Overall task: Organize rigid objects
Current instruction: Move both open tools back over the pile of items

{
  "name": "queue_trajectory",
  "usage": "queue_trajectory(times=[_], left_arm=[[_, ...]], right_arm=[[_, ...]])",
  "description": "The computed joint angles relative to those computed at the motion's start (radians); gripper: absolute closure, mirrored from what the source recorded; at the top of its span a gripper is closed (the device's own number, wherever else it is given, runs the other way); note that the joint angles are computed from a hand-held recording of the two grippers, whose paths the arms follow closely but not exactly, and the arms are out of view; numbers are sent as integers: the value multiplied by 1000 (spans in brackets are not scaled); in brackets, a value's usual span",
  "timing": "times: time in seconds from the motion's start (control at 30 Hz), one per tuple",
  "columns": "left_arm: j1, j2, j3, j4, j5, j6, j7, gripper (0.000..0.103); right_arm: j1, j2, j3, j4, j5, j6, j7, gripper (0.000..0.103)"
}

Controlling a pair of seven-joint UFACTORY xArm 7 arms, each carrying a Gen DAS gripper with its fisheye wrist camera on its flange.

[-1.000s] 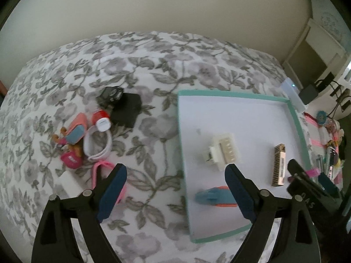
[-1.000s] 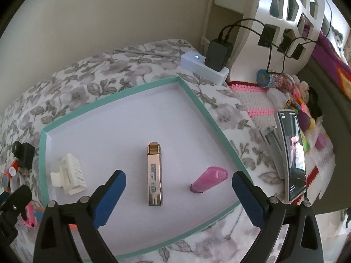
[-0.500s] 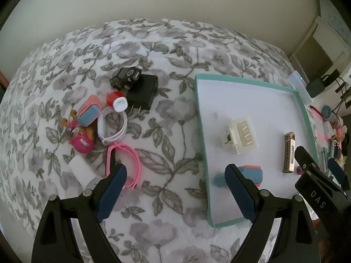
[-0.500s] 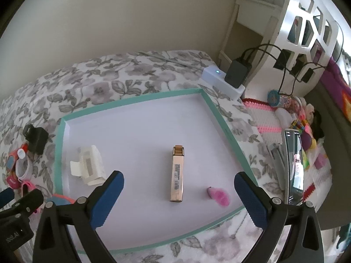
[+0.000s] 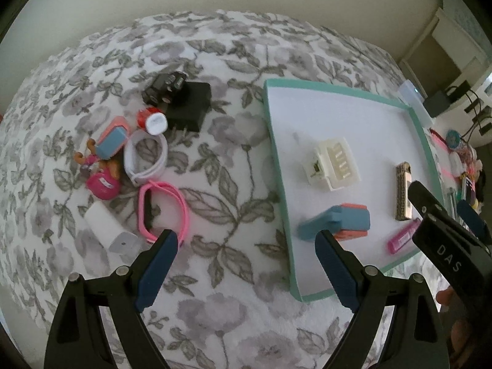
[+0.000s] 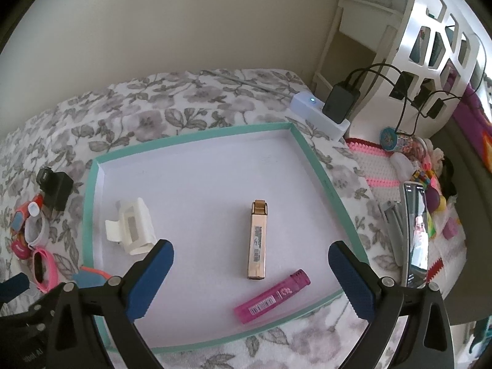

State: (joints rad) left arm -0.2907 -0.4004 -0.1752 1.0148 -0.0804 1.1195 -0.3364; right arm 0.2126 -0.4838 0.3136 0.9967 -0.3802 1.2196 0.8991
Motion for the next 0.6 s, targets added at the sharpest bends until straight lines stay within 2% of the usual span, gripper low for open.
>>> queue_trajectory(times=[0.37,0.6], left_arm=[[-9,20,-3,6,-8,3,2,12],[-8,32,-7,11,9,-37,-1,12]], right_arm=[[4,7,-4,1,6,5,-3,1],[5,8,-3,1,3,5,-1,1]])
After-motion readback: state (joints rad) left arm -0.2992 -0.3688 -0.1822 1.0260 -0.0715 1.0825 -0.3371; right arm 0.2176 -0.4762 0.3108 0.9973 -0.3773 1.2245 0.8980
